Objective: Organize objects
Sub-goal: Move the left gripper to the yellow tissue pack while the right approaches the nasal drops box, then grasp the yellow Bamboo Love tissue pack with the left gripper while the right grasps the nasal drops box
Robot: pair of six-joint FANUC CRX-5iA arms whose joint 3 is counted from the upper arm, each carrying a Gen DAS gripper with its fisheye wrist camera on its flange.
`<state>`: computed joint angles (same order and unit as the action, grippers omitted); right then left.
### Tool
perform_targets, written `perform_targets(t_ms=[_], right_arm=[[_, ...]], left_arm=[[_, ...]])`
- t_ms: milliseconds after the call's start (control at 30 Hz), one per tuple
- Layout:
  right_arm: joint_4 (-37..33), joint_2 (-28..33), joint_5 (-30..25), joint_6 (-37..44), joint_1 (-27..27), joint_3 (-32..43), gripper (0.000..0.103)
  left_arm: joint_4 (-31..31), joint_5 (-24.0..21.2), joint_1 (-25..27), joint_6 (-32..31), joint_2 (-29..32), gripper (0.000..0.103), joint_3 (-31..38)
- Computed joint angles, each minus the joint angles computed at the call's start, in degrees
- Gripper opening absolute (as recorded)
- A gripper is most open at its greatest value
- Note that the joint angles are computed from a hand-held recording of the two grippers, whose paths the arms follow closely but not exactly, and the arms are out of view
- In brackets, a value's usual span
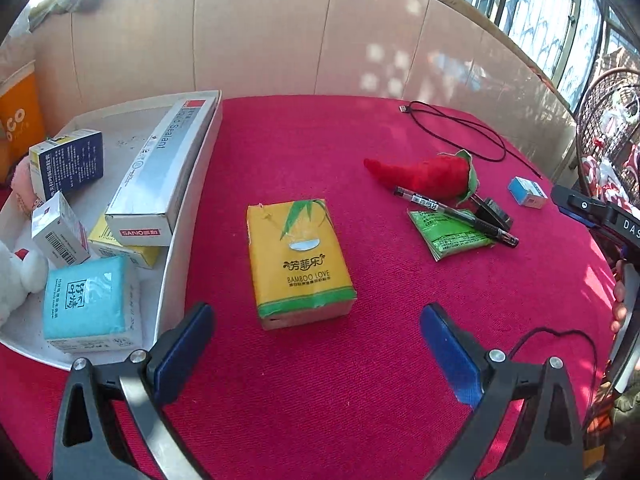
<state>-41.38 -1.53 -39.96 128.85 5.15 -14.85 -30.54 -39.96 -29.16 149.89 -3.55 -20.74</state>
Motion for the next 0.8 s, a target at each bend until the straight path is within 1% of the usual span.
perform_targets(t_ms=[67, 100, 133, 200, 233, 267, 333, 400, 500, 567, 633, 667, 700, 733, 767, 800], right_arm=[[2.1, 1.0, 3.0, -3.2, 0.0, 0.2, 0.061], [4.6, 1.7, 5.5, -6.5, 0.5, 0.0, 0.061], [7.3, 2.6, 7.5, -10.0, 0.9, 0.1, 0.061], [12.7, 5.0, 9.8, -16.7, 1.1, 1.0, 0.061], [15.3, 6.1, 11.0, -19.5, 1.4, 1.3, 0.061], [16.6, 7.3, 11.3, -20.2, 1.3, 2.0, 0.061], [18.7, 9.4, 11.2, -20.3, 1.7, 3.6, 0.064], [20.2, 11.3, 11.1, -20.6, 2.4, 4.9, 0.073], [27.0, 13.6, 13.7, -26.7, 4.8, 5.0, 0.074], [30.9, 15.7, 13.5, -30.8, 6.1, 5.8, 0.074], [36.0, 17.1, 14.0, -35.5, 7.3, 5.5, 0.077], [37.5, 16.9, 14.4, -36.3, 7.8, 5.0, 0.078], [36.5, 16.7, 14.6, -34.8, 7.8, 5.0, 0.078], [36.4, 16.5, 14.6, -34.1, 7.9, 4.8, 0.078], [37.6, 16.4, 14.6, -34.6, 8.2, 4.3, 0.071], [39.4, 16.0, 15.3, -36.0, 8.4, 3.3, 0.057]], left_arm=[[-2.8, -2.0, -1.3, 0.6, 1.9, 0.103, 2.7], [-3.7, -3.9, -1.6, 1.7, 3.3, 0.103, 4.4], [-2.9, -4.6, -1.0, 2.2, 4.4, 0.103, 5.3], [0.6, -3.6, 1.2, 2.1, 5.7, 0.103, 5.4], [0.3, -5.0, 1.1, 3.5, 6.8, 0.103, 6.4], [-1.7, -6.5, 0.0, 4.8, 7.7, 0.103, 7.5], [-2.8, -7.5, -0.9, 5.1, 8.8, 0.103, 8.5], [-4.5, -9.3, -1.9, 6.4, 9.9, 0.103, 9.8], [-5.0, -10.9, -1.9, 6.7, 11.1, 0.103, 11.1], [-4.7, -9.6, -1.9, 6.0, 10.7, 0.101, 10.9], [-2.9, -6.7, -1.5, 3.7, 9.8, 0.089, 9.5], [-1.7, -5.6, -1.1, 2.5, 9.7, 0.087, 8.9], [-1.5, -5.5, -1.1, 2.4, 9.9, 0.079, 8.7], [-4.3, -7.3, -2.5, 4.6, 10.3, 0.067, 9.5], [-5.8, -8.2, -3.3, 5.8, 10.3, 0.060, 9.7], [-5.9, -7.4, -3.1, 6.2, 9.7, 0.050, 9.0]])
